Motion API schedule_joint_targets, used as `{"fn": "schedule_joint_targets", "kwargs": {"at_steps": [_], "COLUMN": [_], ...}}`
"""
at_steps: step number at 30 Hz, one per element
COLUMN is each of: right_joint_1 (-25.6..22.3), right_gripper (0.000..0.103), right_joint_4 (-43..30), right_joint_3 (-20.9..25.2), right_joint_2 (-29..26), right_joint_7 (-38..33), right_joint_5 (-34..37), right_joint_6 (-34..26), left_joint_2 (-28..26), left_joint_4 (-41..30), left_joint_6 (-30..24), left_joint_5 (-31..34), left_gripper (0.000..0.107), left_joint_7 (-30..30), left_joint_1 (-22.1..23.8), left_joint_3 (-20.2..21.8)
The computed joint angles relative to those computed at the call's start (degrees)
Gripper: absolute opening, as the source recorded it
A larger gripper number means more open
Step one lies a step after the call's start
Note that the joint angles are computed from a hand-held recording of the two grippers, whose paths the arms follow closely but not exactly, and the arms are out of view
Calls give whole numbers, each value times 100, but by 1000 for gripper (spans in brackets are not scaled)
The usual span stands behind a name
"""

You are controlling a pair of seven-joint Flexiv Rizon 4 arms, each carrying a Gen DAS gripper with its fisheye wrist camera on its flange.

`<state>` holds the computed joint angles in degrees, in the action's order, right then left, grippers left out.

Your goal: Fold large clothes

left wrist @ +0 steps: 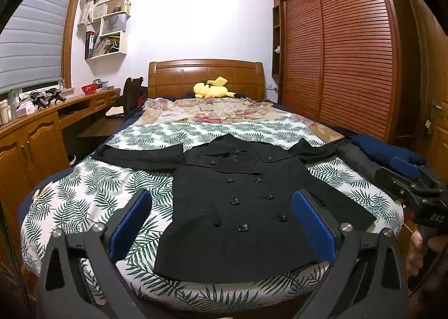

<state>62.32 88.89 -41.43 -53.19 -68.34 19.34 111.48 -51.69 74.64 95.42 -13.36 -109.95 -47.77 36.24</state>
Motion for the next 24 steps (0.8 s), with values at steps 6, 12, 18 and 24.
{"fn": "schedule_joint_targets", "kwargs": {"at_steps": [6,12,18,24], "right_joint_1": [0,-10,1,-7], "right_gripper": [103,103,103,103], "right_joint_4": [-50,-27,-27,-28], "right_joint_3": [-20,5,-11,-6], "right_joint_2": [-30,-4,-10,-11], "right_joint_7": [49,56,66,68], "right_joint_5": [-21,-44,-37,-39], "right_joint_6": [-38,-27,-33,-21], "left_joint_2": [33,43,33,-8], "left_joint_4": [52,87,107,105], "left_joint_6": [43,85,99,79], "left_joint_5": [-12,-65,-146,-204], "left_gripper": [101,101,101,101], "left_joint_7": [3,38,76,77], "left_joint_1": [-59,-104,-176,-243], "left_joint_3": [39,67,145,249]}}
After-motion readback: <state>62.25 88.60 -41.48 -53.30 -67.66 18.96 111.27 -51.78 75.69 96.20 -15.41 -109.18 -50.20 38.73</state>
